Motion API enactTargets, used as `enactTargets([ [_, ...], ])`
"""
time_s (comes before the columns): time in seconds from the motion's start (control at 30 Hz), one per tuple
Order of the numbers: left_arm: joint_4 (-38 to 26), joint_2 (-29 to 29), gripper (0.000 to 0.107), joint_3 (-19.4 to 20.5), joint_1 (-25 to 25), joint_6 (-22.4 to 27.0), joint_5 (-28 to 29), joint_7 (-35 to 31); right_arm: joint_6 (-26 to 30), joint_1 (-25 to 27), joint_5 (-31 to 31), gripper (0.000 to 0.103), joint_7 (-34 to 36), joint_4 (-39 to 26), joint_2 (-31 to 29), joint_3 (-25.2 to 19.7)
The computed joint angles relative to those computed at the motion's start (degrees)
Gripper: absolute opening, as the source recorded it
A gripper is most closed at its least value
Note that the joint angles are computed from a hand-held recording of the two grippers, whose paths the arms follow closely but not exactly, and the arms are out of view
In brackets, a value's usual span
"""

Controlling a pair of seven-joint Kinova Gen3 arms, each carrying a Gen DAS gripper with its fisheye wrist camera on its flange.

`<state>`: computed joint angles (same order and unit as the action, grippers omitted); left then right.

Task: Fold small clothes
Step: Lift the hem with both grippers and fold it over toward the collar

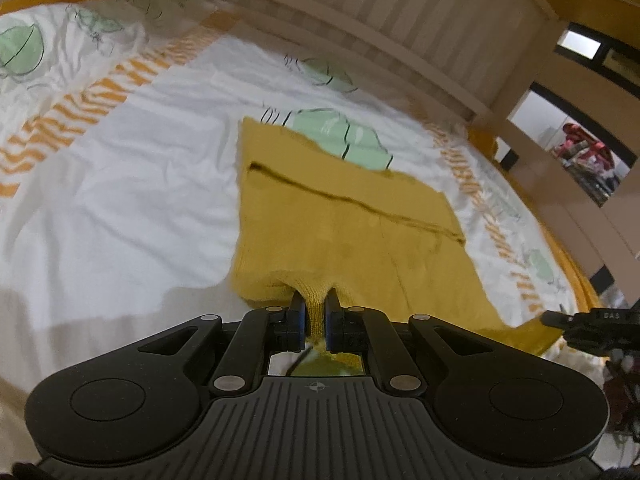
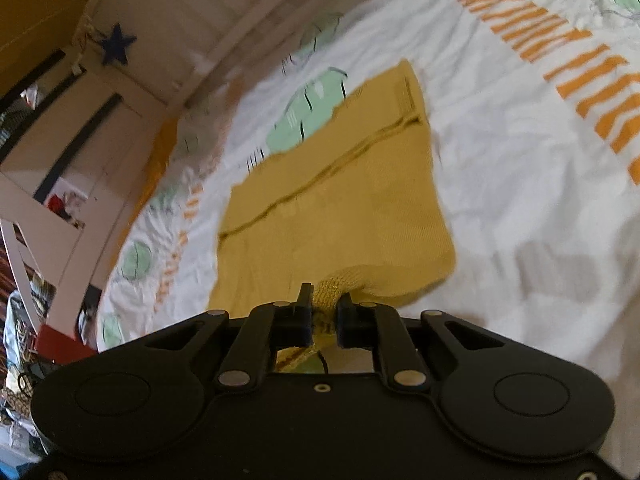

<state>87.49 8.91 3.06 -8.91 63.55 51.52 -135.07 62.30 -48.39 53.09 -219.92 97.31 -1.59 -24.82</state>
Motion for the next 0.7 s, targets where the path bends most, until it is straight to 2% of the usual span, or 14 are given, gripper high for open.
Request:
enactTargets([
  [0.2, -4.4, 2.7, 0.008, 1.1, 0.6, -1.1, 0.7, 1.8, -0.8, 1.3, 5.1, 0.018, -1.6, 0.8, -0.2, 1.0],
  [0.33, -8.0, 5.3, 0.008, 2.7, 1.5, -3.7, 0.5, 3.7, -2.2, 3.4, 7.6, 0.018, -1.6, 1.0, 0.0, 2.5],
  [0.57, -16.4, 11.5, 0.008, 5.9, 3.7, -8.5, -2.4, 8.2, -8.3, 8.9, 10.2, 0.018, 0.9, 0.9, 0.9, 6.5],
  [0.7, -22.3, 15.8, 0.008, 7.6, 5.6, -10.8, -6.1, 11.6, -12.0, 12.0, 10.3, 0.018, 3.5, -0.8, 2.9, 9.4],
])
